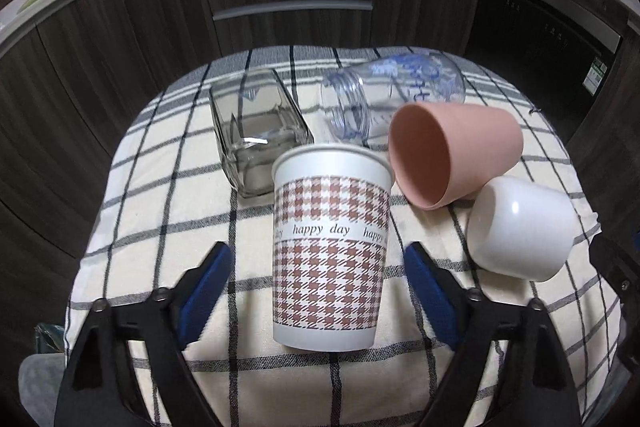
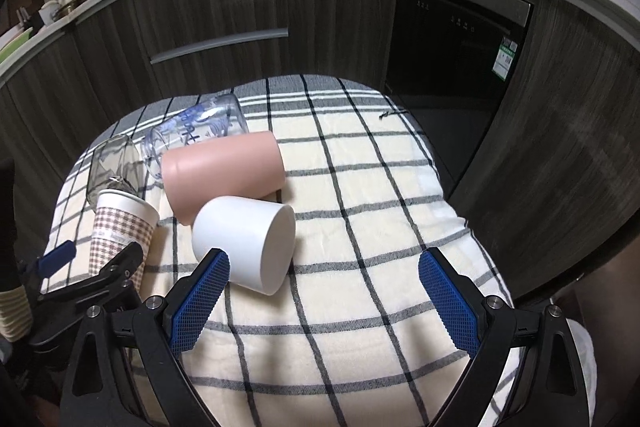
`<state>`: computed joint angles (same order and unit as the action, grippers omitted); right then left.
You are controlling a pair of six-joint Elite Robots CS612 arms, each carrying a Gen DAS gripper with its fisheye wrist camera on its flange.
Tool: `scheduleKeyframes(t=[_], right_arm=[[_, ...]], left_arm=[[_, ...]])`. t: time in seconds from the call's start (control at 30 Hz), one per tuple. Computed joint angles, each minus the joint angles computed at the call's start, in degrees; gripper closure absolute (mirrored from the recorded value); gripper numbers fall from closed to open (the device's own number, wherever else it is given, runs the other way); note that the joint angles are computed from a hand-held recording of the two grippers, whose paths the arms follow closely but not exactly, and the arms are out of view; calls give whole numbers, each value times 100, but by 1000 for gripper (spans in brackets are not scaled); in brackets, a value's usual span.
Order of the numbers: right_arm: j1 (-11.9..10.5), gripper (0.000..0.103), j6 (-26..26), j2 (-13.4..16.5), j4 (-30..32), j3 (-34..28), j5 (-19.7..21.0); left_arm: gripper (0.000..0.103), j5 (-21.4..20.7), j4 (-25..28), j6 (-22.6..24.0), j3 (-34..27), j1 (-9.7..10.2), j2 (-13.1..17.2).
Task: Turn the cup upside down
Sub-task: 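Move the right tool to the houndstooth paper cup and close around it, then lift the houndstooth paper cup with the right tool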
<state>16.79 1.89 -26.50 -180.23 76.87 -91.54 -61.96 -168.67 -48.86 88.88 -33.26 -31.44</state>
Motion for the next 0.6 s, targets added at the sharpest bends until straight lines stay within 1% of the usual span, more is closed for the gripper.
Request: scheduleKeyframes(t=[0.03,0.1,0.2,0.27,0.4,0.6], right_arm=[[0,7,1,4,13,-8,-1],[3,7,-6,4,29,-6,-4],[3,7,-32,-11,-18,21,-25],[4,7,-21,-34,-76,58,-40],[-10,7,-33,-122,-164,195,-3],[-93,7,-71,-424,-208,651,108]], left_arm=[[31,-72,6,1,-6,12,10],[43,-209,45,10,-39,35,33],[43,-217,47,-9,-28,22,28],[44,-239,-40,21,11,8,9],[44,-170,-121,36,158,-77,-106],[44,-349,-246,-90,562,-291,-380]])
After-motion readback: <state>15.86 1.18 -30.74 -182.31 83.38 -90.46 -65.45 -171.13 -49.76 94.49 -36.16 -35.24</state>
